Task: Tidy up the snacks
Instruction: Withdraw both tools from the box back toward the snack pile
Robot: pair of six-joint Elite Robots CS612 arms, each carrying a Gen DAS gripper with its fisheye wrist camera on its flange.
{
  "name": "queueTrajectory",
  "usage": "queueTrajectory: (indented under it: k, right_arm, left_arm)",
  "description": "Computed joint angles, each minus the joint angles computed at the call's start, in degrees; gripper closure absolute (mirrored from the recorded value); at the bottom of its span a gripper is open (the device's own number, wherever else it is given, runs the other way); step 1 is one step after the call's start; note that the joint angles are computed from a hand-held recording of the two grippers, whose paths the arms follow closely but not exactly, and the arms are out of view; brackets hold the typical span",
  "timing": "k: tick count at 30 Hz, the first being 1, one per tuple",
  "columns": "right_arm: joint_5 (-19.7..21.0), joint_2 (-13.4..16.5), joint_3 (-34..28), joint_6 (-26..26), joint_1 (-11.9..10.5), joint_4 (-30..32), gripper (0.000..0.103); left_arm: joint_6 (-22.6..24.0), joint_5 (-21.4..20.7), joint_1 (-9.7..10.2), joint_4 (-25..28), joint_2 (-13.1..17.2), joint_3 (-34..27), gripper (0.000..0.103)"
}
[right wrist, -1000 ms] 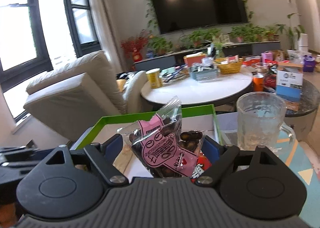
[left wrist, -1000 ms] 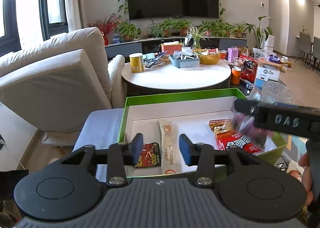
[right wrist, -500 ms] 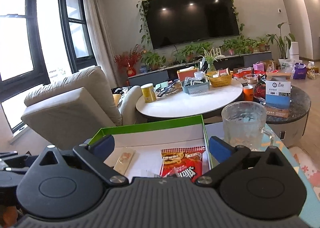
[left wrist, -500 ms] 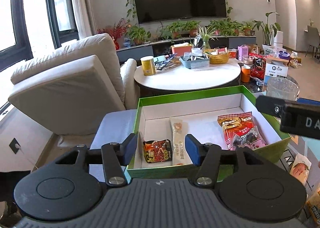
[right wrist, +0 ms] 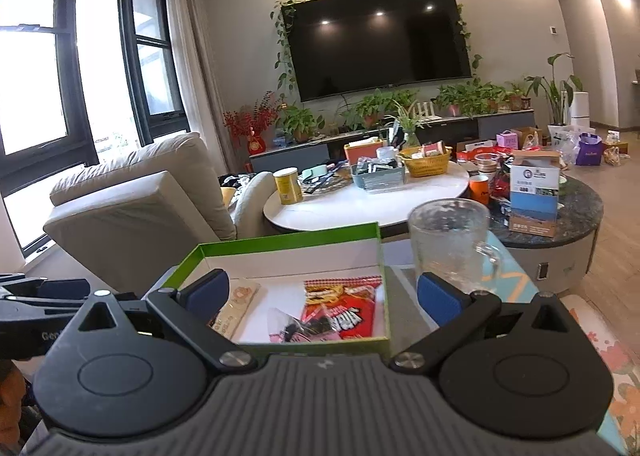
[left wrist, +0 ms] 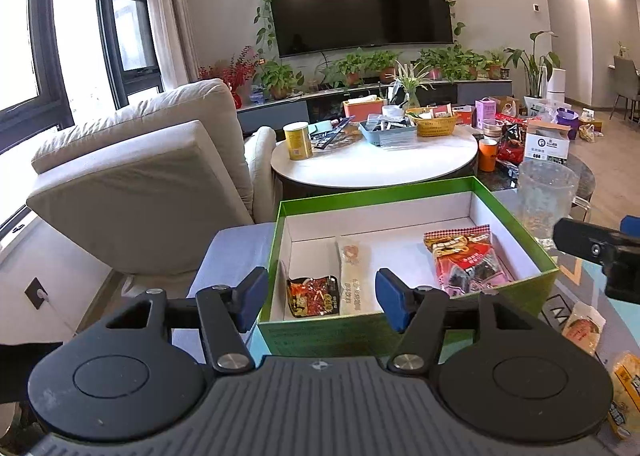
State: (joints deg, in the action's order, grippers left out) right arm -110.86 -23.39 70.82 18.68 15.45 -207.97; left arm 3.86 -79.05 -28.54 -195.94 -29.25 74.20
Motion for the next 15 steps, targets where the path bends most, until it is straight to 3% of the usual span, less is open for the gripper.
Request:
queueTrajectory:
  k: [7, 15]
  right_arm:
    - [-2.31, -1.44, 4.08, 2.22, -0.19, -1.63, 0.042]
    - [-3.13, -2.72, 8.17, 6.18, -0.64, -1.58, 0.042]
  left_arm:
    - [-0.6, -2.18, 0.23, -0.99, -1.49, 3.2, 0.046]
    - [1.97, -6.36, 0.34, -0.69, -3.54, 7.91, 0.046]
